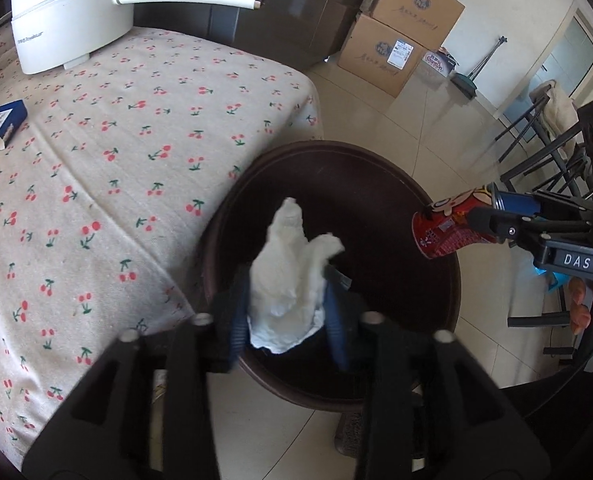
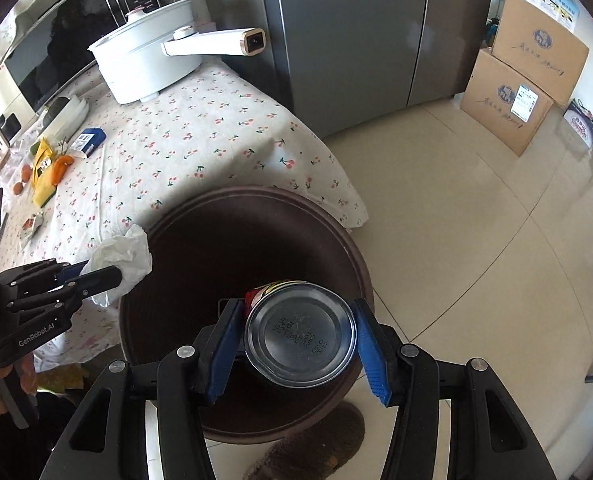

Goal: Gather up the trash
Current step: 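Carry the can over the bin with the right tool while the left tool drops the tissue in, then lower the red can into the brown bin and open the right tool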

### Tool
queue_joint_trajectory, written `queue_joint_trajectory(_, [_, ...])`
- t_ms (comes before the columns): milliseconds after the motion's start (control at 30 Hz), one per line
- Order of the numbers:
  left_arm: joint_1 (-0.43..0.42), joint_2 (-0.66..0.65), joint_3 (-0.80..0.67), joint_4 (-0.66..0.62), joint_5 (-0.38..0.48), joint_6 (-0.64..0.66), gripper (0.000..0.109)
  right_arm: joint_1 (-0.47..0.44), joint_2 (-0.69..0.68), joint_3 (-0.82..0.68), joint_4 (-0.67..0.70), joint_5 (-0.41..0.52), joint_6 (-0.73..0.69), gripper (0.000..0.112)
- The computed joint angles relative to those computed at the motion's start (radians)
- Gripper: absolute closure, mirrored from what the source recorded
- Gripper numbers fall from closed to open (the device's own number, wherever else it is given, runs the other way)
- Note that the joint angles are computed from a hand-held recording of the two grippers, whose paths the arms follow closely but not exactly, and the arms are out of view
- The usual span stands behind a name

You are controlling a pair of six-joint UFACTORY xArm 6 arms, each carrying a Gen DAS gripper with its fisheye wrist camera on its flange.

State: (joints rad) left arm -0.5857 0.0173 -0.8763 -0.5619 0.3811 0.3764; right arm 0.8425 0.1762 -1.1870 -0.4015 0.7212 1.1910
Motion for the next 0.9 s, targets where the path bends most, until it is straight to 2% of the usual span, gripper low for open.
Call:
queue_joint_trajectory(33, [-0.001, 0.000, 0.008, 0.087, -0.023, -0.080, 0.016, -0.001, -0.003, 0.005, 0.001, 0.000, 0.001, 0.056])
queue_joint_trajectory(67, [-0.003, -0.007, 0.024, 0.155, -0.058, -0.142, 0.013, -0.001, -0.005, 0.009, 0.002, 0.000, 0.003, 0.056])
queue_joint_trajectory(200, [0.018, -0.009, 0.027, 0.260, -0.062, -0.217, 0.012, -0.002, -0.006, 0.009, 0.002, -0.001, 0.001, 0.056])
queue_joint_trajectory(333, [0.043, -0.025, 0.045, 0.330, -0.062, -0.272, 0.007, 0.001, 0.016, -0.017, 0.012, 0.005, -0.018, 0.056])
queue_joint_trajectory(567, [0.099, -0.094, 0.103, 0.429, -0.061, -0.333, 0.006, 0.013, 0.087, -0.096, 0.063, 0.037, -0.094, 0.056])
queue_joint_trajectory(700, [0.142, -0.135, 0.136, 0.449, -0.049, -0.343, 0.006, 0.019, 0.140, -0.152, 0.104, 0.070, -0.157, 0.056])
queue_joint_trajectory(900, [0.208, -0.199, 0.178, 0.394, -0.024, -0.289, 0.006, 0.021, 0.215, -0.226, 0.148, 0.134, -0.205, 0.056])
